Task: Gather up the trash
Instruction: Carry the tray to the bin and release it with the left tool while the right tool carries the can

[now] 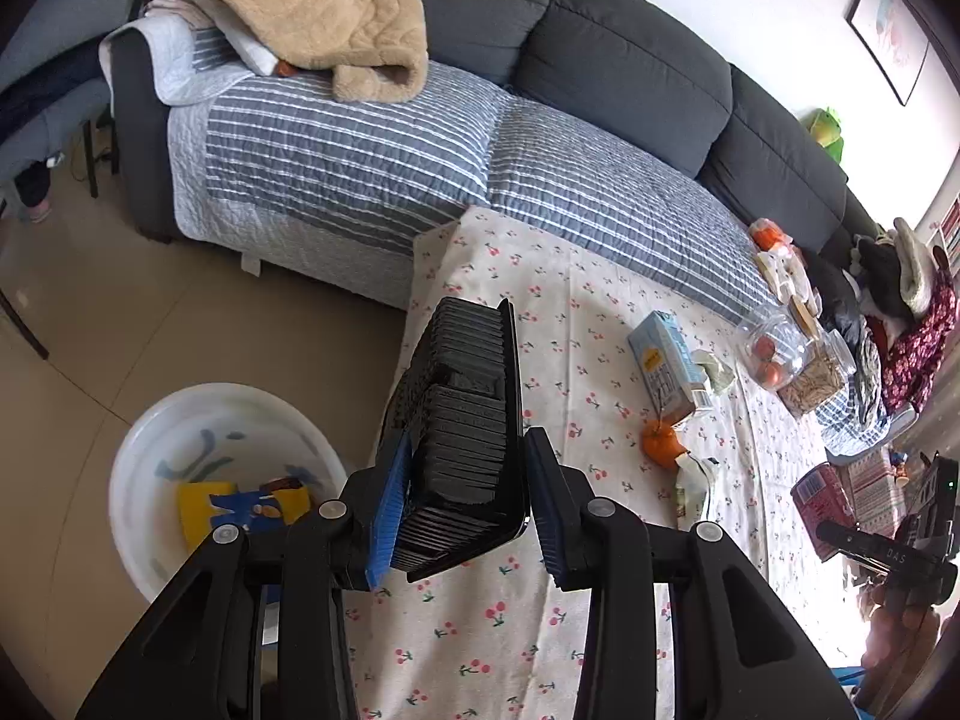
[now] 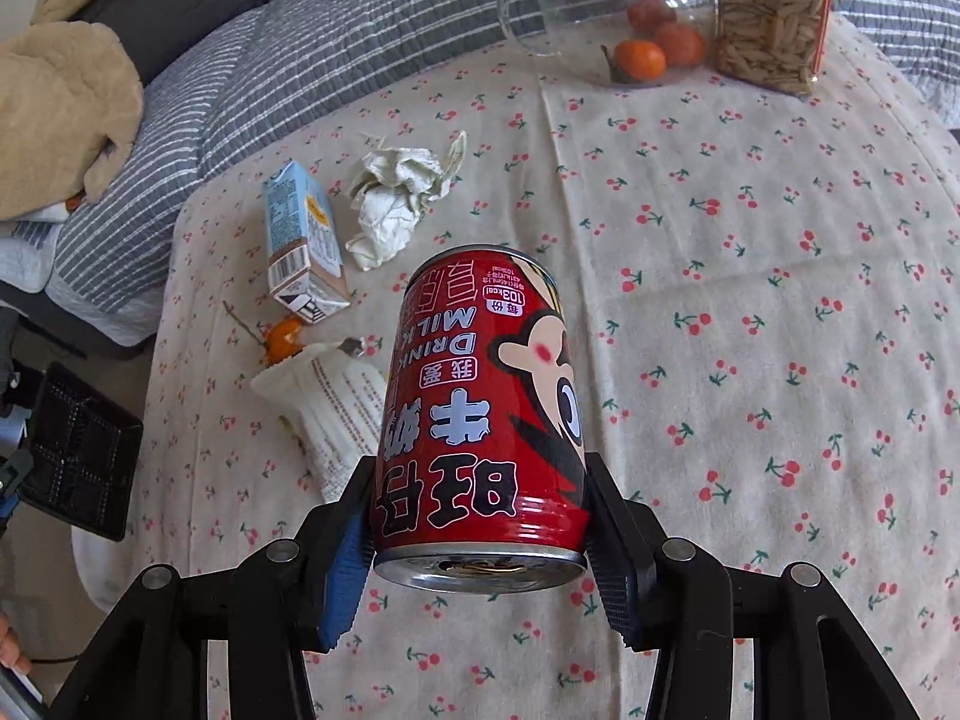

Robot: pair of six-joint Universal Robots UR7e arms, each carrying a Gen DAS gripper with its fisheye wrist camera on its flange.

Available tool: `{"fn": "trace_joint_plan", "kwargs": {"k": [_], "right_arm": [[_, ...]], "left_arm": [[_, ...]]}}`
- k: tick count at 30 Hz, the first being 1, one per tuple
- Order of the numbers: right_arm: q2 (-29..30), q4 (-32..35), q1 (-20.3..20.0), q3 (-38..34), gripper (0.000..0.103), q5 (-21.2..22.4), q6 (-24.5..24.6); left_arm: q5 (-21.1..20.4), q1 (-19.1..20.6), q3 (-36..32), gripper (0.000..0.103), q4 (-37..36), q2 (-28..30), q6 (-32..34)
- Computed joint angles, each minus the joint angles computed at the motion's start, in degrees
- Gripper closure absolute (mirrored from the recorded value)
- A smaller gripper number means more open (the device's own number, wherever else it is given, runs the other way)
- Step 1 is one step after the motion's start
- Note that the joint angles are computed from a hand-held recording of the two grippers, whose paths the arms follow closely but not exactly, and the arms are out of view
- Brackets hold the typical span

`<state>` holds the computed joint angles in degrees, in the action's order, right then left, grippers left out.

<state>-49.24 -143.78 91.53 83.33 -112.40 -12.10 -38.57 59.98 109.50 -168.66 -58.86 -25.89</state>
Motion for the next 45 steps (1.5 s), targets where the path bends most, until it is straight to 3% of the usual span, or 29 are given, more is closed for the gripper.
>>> {"fn": "trace_joint_plan", "kwargs": {"k": [15, 26, 29, 30, 31, 33, 45], "right_arm": [[5.2, 0.3, 4.7, -0.2, 0.048, 1.3, -2.3], [10.5, 1.9, 7.6, -2.3, 0.048, 1.5, -3.5], [11.6, 2.4, 8.1, -2.7, 0.048, 1.0, -3.7], [11.9, 2.5, 8.2, -2.8, 0.048, 0.9, -3.8], [12.2, 2.7, 8.2, -3.0, 0.048, 0.8, -3.8], [12.7, 2.9, 8.5, -3.0, 0.048, 0.8, -3.9], [17.8, 4.9, 11.1, -5.2, 0.048, 2.9, -5.8]], "left_arm": [[4.9, 4.4, 6.4, 0.062, 2.9, -7.8, -5.6], [1.0, 10.0, 7.1, 0.061, 5.1, -9.8, -9.3], [-0.6, 11.4, 5.1, 0.058, 12.6, -9.9, -13.0], [-0.7, 11.6, 4.6, 0.05, 14.8, -10.0, -14.4], [-0.2, 11.5, 4.6, 0.033, 16.3, -10.2, -15.5], [0.8, 11.0, 5.0, 0.018, 17.2, -10.6, -15.7], [7.6, 9.2, 8.9, 0.011, 27.6, -16.4, -19.5]]}}
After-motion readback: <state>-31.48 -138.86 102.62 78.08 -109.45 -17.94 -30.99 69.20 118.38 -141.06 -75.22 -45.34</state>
